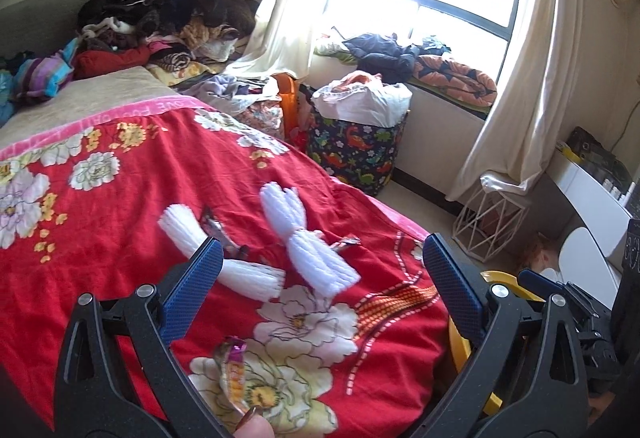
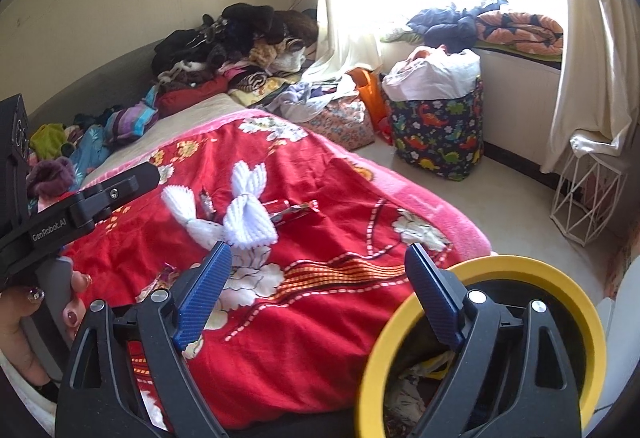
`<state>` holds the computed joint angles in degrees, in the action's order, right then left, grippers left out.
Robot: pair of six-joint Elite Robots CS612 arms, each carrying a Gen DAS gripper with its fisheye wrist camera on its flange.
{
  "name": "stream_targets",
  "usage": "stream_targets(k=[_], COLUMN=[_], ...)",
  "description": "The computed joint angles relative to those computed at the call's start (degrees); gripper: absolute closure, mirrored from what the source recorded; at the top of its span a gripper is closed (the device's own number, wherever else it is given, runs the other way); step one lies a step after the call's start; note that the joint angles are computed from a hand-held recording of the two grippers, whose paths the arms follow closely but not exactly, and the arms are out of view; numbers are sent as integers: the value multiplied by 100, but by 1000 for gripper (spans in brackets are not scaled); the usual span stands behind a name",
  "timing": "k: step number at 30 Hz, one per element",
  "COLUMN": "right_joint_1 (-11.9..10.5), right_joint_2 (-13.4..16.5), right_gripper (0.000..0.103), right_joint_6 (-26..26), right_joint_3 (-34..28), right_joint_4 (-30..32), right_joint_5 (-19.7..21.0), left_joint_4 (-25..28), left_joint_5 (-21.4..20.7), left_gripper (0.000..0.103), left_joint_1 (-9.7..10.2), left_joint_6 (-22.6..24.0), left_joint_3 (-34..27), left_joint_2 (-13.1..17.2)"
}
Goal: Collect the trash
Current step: 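Move both tools back to the white mesh sleeves on the bed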
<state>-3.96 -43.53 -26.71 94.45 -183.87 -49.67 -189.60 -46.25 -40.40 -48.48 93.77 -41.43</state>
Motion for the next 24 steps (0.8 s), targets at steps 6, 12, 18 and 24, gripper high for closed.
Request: stream_targets(k=[6, 12, 18, 24], right_joint_1=[204, 386, 568, 694], right_joint_2=[77, 210, 389, 586], right_gripper=[17, 17, 17, 17], right_joint_6=[-381, -645, -755, -731], right_joint_3=[-201, -492, -896, -1313], right_joint_4=[525, 1110, 1803, 2367], right_joint_5=[-21, -94, -301, -455], left_joint_4=[391, 555, 708, 891], left_joint_5=[93, 44, -482, -836], left_gripper=[11, 11, 11, 11], left_joint_1=[138, 278, 493, 633], left_joint_6=[-718, -1165, -1364, -1510], left_joint_3=[227, 403, 327, 187], left_joint_2=[-117, -179, -126, -14])
